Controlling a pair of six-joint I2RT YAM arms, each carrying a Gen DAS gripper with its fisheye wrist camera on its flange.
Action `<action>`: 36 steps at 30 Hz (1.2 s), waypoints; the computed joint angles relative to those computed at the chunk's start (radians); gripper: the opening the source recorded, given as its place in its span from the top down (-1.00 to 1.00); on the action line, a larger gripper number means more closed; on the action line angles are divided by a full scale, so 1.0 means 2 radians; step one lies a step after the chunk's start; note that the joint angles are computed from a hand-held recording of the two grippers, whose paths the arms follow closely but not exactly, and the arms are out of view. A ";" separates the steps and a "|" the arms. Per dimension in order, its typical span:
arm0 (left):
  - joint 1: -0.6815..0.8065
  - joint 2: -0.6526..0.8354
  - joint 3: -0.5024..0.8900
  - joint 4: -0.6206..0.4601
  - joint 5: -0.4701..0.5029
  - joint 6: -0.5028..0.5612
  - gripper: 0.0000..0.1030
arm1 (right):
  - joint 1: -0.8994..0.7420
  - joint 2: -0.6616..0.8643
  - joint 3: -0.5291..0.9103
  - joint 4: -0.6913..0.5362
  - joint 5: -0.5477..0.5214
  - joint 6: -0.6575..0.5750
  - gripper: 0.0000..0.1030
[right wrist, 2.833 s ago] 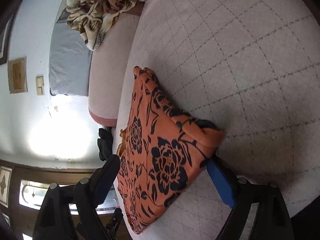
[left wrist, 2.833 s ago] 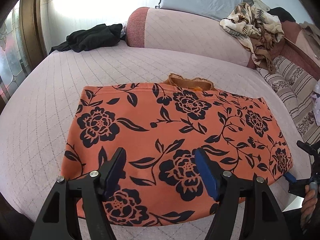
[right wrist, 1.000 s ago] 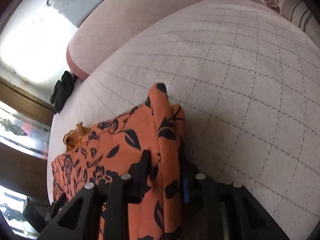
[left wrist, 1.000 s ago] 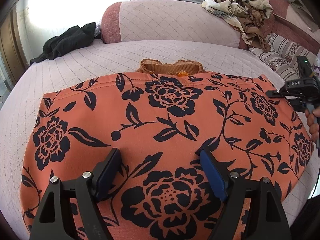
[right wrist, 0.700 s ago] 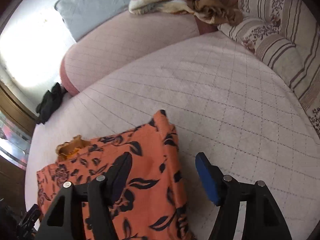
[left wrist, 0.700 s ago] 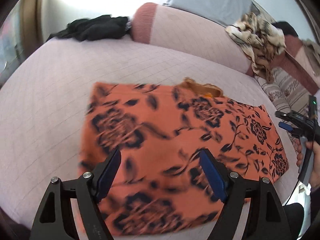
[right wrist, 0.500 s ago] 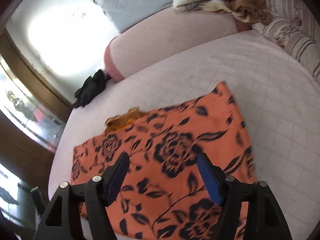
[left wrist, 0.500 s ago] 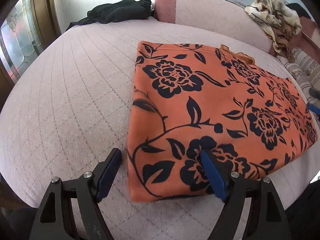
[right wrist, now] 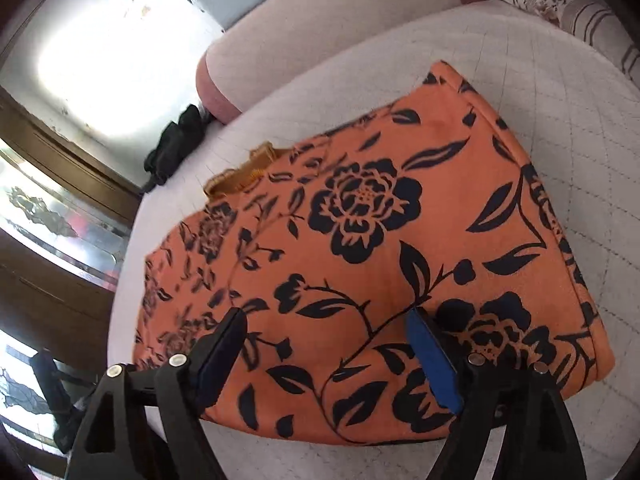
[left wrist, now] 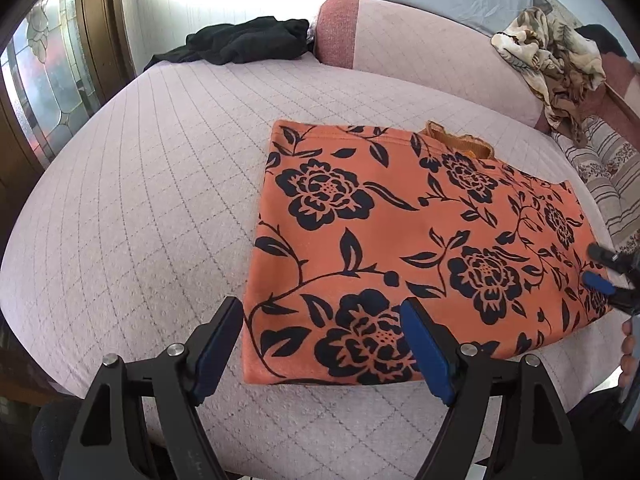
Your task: Fold small clothes
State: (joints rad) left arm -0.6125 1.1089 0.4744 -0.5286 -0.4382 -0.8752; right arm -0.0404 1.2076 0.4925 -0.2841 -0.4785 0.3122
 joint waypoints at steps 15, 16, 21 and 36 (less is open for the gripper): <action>-0.019 0.075 0.037 0.036 -0.016 -0.007 -0.59 | -0.169 -0.162 -0.057 -0.125 -0.128 -0.005 -0.61; -0.023 0.094 0.047 0.044 -0.020 -0.002 -0.59 | -0.198 -0.160 -0.068 -0.148 -0.141 -0.019 -0.61; -0.040 0.189 0.095 0.084 -0.030 0.022 -0.59 | -0.291 -0.114 -0.098 -0.143 -0.183 -0.045 -0.61; -0.051 0.325 0.169 0.128 -0.058 0.045 -0.60 | -0.225 -0.001 -0.093 0.110 -0.121 0.125 -0.58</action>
State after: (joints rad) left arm -0.7139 1.7591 0.8122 -0.2728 -0.5541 -0.7845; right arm -0.4903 1.2064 0.3057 -0.0648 -0.7196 0.5625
